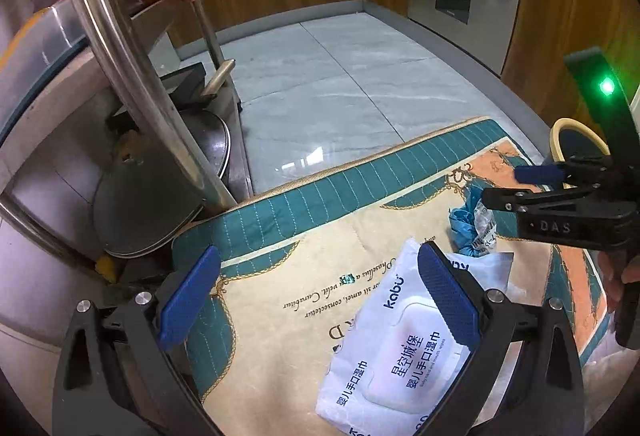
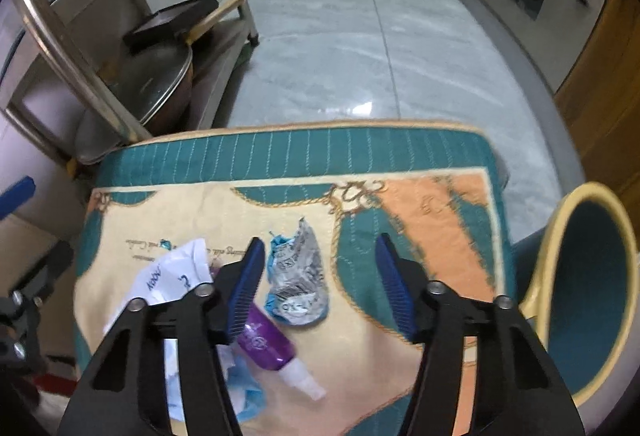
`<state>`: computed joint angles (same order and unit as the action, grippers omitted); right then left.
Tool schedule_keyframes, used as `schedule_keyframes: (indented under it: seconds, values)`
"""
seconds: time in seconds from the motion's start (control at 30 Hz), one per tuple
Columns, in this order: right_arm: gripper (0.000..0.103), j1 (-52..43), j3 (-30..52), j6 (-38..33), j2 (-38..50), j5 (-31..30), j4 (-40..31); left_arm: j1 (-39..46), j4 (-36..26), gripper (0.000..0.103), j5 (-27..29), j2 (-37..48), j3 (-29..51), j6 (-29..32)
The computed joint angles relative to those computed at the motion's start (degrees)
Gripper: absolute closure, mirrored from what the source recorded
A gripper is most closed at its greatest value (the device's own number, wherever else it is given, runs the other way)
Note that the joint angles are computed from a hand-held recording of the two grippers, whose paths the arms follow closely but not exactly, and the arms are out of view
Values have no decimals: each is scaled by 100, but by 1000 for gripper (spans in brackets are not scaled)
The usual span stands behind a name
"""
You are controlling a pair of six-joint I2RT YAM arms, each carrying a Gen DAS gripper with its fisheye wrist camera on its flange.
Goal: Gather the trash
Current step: 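Grasp the crumpled blue-silver wrapper with the right tool while the left tool approaches the wet-wipe packet, then carry the wrapper over the bin with the right tool while the left tool grasps and lifts the wet-wipe packet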
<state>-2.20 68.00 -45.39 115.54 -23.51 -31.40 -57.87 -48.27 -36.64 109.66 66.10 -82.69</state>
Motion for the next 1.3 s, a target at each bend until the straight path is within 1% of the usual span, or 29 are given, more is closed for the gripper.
schedule_keyframes:
  seconds: [0.07, 0.1, 0.17, 0.23, 0.37, 0.47, 0.57, 0.6, 0.67, 0.8, 0.87, 0.9, 0.93, 0.97, 1.03, 1.07, 1.17, 1.23, 1.27, 1.3]
  values:
    - [64, 29, 191, 8, 178, 16, -232, 18, 169, 6, 21, -48, -51, 38]
    - [69, 34, 297, -6, 280, 21, -370, 30, 268, 6, 35, -70, -87, 64]
    - [84, 20, 440, 4, 412, 52, -553, 32, 459, 6, 91, -56, -92, 129]
    - [90, -49, 625, 41, 500, -18, -776, 30, 660, 6, 185, 38, -39, 299]
    - [92, -211, 865, 169, 512, -116, -926, -19, 857, 6, 315, 367, 297, 660]
    - [92, -390, 1055, 137, 533, -198, -1019, -92, 968, 6, 410, 737, 780, 980]
    - [92, -592, 1273, 46, 580, -310, -1160, -149, 1029, 9, 504, 1019, 1169, 1220]
    - [92, -651, 1334, 7, 596, -339, -1192, -164, 1045, 12, 552, 1156, 1355, 1328]
    - [92, -737, 1384, -77, 588, -366, -1201, -179, 983, 14, 622, 1367, 1631, 1424]
    - [92, -949, 1520, -321, 598, -421, -1354, -172, 485, 20, 756, 2042, 2498, 1477]
    - [92, -1062, 1578, -456, 585, -455, -1411, -185, -101, 24, 623, 2463, 3099, 1492]
    - [92, -1114, 1631, -483, 594, -485, -1453, -195, -526, 26, 510, 2762, 3520, 1473]
    - [92, -1158, 1686, -492, 606, -523, -1504, -193, -789, 29, 472, 2956, 3786, 1435]
    - [92, -1231, 1819, -512, 651, -599, -1619, -188, -914, 31, 480, 3042, 3906, 1384]
    - [92, -1352, 1993, -602, 715, -696, -1759, -158, -983, 37, 531, 3124, 4023, 1292]
    - [92, -1387, 2044, -629, 734, -712, -1783, -146, -1055, 39, 531, 3168, 4095, 1287]
    - [92, -1503, 2316, -684, 881, -739, -1900, -110, -975, 50, 632, 3181, 4065, 1418]
    - [92, -1537, 2418, -693, 947, -726, -1916, -100, -1214, 63, 607, 3339, 4287, 1402]
    - [92, -1550, 2495, -709, 995, -717, -1943, -89, -1222, 63, 612, 3341, 4284, 1405]
    - [92, -1553, 2501, -716, 1001, -712, -1936, -85, -1228, 66, 621, 3344, 4301, 1373]
